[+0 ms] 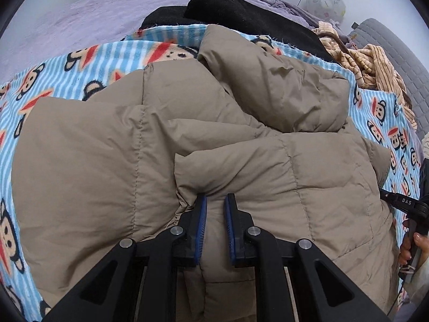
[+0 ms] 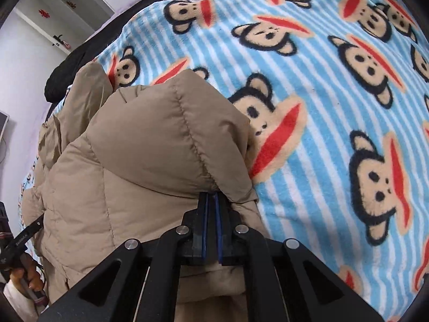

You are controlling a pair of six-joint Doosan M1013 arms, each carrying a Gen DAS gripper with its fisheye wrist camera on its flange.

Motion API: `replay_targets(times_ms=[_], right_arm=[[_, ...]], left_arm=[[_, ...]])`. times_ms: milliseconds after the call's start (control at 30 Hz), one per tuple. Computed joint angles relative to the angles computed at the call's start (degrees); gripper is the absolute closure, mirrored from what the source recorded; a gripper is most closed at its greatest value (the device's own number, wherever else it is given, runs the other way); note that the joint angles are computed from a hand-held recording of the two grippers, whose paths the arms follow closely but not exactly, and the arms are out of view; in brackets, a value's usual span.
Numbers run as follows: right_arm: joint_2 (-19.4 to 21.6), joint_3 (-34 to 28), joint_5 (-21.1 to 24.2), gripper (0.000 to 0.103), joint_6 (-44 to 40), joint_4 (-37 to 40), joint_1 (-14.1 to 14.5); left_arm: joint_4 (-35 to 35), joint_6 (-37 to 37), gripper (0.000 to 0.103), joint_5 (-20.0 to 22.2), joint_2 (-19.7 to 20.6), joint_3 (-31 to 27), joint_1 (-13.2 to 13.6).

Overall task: Fold large clothes
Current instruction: 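Release the fabric and smooth the folded jacket with both tools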

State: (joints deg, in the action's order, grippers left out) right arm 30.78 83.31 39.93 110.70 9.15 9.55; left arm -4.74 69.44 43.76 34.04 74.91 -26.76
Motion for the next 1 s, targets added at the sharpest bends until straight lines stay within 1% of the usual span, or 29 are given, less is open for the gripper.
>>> replay_targets(times_ms=[100,133,200,267,300,400,500,633,833,933,1000], right_arm=[[-0.78,-0.39,2.24,0.098,2.31,-6.06,1.06],[-1.05,-0.61,3.29,0.097,3.6,-9.49,1.77],[-1.67,-0.5,4.42,0.097,4.8,-13.77,2.82],[-2.61,0.27,4.64,0.097,5.85,-16.73,3.58],[-2.6,0.17,4.63,0.097,6.17,-17.41,3.71],[-4.24,1.96,3.82,0.097,7.9,-19.09,4.28],[-5.39,3.14,4.26,0.096,7.68,-18.54,4.58],[-6.02,3.87,7.84,0.096,6.97,-16.67,4.53],[-8.76,7.48,8.49,0.096,6.73,-10.43,3.26],[-9.87,8.51,9.27,0.095,5.87,-6.79,2.58],[-10.66,9.19,9.61,0.095,4.91,-4.71,2.27]], left_arm=[[3.84,-2.25,0.087,1.86,-0.84,-0.18,-0.44],[4.86,-2.79,0.087,2.02,-1.33,0.05,-0.69],[4.59,-2.34,0.087,1.49,-2.88,1.41,-0.69],[4.31,-1.93,0.087,0.84,-4.51,3.16,-0.87],[4.08,-1.65,0.087,0.58,-5.24,3.99,-1.01],[3.35,-0.78,0.087,0.67,-6.46,5.56,-1.61],[5.87,-2.84,0.087,3.45,-6.0,5.5,-2.47],[6.23,-5.24,0.087,4.96,-6.34,6.52,-2.59],[10.51,-8.9,0.087,7.64,-8.71,8.25,-3.85],[13.28,-13.13,0.087,9.56,-9.96,9.2,-4.84],[14.32,-15.71,0.087,9.24,-10.99,10.29,-5.45]])
